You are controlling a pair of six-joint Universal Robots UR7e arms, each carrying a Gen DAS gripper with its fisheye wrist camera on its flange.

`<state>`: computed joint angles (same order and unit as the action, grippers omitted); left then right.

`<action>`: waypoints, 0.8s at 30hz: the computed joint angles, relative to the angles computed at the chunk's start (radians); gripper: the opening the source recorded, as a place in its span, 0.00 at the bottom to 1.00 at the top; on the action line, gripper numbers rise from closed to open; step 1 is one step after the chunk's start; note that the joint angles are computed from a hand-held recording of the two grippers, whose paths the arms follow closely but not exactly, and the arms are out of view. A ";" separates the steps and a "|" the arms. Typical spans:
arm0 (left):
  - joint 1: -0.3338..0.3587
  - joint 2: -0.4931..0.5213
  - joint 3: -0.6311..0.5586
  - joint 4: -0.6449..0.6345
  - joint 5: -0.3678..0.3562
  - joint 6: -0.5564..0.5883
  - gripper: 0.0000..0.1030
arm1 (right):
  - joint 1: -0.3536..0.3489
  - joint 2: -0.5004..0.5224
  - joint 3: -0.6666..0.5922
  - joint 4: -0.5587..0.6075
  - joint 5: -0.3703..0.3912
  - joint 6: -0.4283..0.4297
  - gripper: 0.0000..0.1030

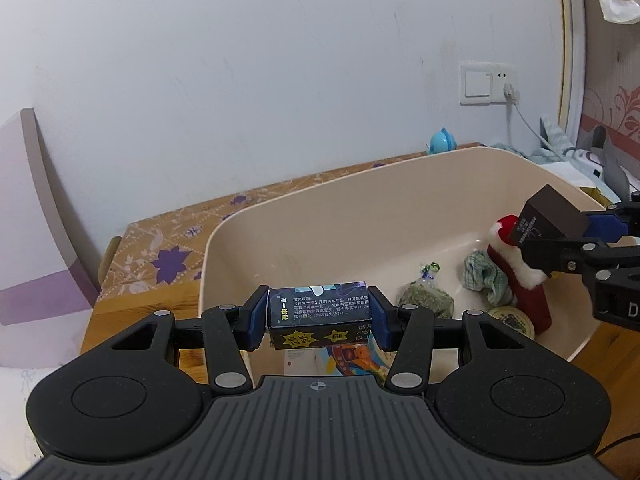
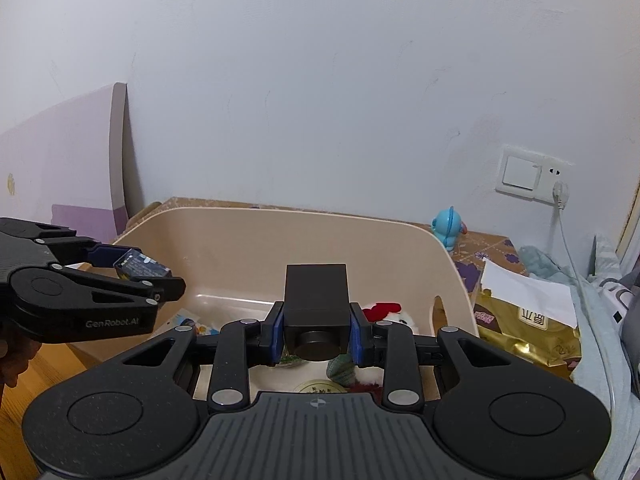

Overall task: Organize objects
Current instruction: 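Open both grippers to drop the star-printed box and dark cube into the bin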

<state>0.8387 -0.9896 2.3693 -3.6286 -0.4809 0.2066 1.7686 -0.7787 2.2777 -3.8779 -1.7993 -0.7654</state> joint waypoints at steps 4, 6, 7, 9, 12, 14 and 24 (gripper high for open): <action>0.010 0.012 -0.016 0.015 -0.006 0.012 0.50 | 0.002 0.007 -0.011 0.016 -0.007 -0.002 0.29; 0.011 0.016 -0.021 0.023 -0.007 0.018 0.50 | 0.005 0.013 -0.018 0.024 -0.017 -0.006 0.29; 0.013 0.015 -0.024 0.038 -0.009 0.013 0.50 | 0.005 0.015 -0.021 0.030 -0.021 -0.007 0.29; 0.021 -0.004 -0.028 0.112 -0.028 -0.016 0.50 | 0.005 0.018 -0.028 0.043 -0.030 -0.005 0.29; 0.025 -0.001 -0.033 0.148 -0.023 -0.014 0.50 | 0.004 0.019 -0.036 0.067 -0.043 0.005 0.29; 0.027 -0.002 -0.034 0.163 -0.023 -0.016 0.50 | 0.004 0.022 -0.041 0.075 -0.055 0.012 0.29; 0.023 -0.024 -0.034 0.277 -0.006 -0.086 0.55 | -0.015 0.014 -0.034 0.093 -0.040 0.019 0.41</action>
<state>0.8613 -1.0135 2.3354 -3.3514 -0.4868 0.1205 1.7538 -0.7649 2.2439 -3.7846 -1.8390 -0.7465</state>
